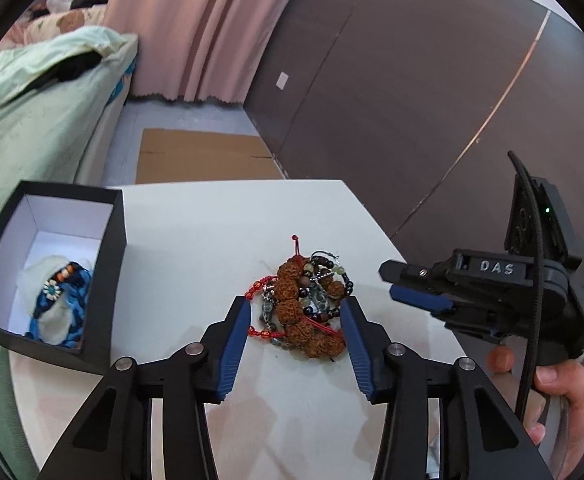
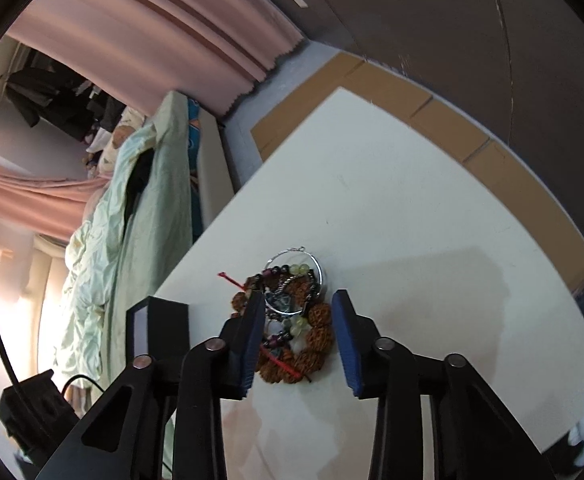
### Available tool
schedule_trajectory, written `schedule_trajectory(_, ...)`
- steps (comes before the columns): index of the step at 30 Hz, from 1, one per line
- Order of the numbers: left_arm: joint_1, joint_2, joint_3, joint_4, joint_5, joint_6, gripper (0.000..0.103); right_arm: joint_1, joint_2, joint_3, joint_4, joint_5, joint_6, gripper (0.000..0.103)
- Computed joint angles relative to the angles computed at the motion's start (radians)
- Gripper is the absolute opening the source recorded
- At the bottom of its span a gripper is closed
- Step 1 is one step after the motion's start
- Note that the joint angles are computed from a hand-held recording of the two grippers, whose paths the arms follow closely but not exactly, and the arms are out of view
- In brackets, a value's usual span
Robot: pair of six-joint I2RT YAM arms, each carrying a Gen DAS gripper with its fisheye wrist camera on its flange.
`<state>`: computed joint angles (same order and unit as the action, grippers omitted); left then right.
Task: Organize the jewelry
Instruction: 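Grasp the brown bead bracelet with the left tool while the right tool grasps the dark bead bracelet, then lift the brown bead bracelet with the left tool while the right tool lifts the dark bead bracelet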
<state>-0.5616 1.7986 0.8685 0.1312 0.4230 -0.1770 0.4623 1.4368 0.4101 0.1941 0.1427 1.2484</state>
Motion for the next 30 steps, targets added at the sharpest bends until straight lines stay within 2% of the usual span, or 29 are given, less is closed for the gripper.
schedule_trajectory(12,0.009,0.117,0.103,-0.021,0.015,-0.03,0.046,-0.063,0.203,0.107,0.031,-0.08,-0.048,0.034)
schedule_trajectory(13,0.009,0.12,0.108,-0.025,0.016,-0.031,0.046,-0.072,0.212,0.108,0.034,-0.087,-0.049,0.032)
schedule_trajectory(15,0.006,0.136,0.125,-0.03,0.016,-0.03,0.046,-0.081,0.228,0.114,0.036,-0.107,-0.046,0.017)
schedule_trajectory(18,0.002,0.162,0.158,-0.046,0.018,-0.025,0.046,-0.075,0.199,0.114,0.007,-0.093,-0.035,0.01)
schedule_trajectory(26,-0.008,0.219,0.23,-0.094,0.02,-0.015,0.046,-0.081,0.077,0.053,0.045,-0.103,-0.05,0.01)
schedule_trajectory(30,-0.021,0.223,0.231,-0.102,0.017,-0.001,0.046,-0.053,0.001,0.029,0.047,-0.066,-0.058,0.01)
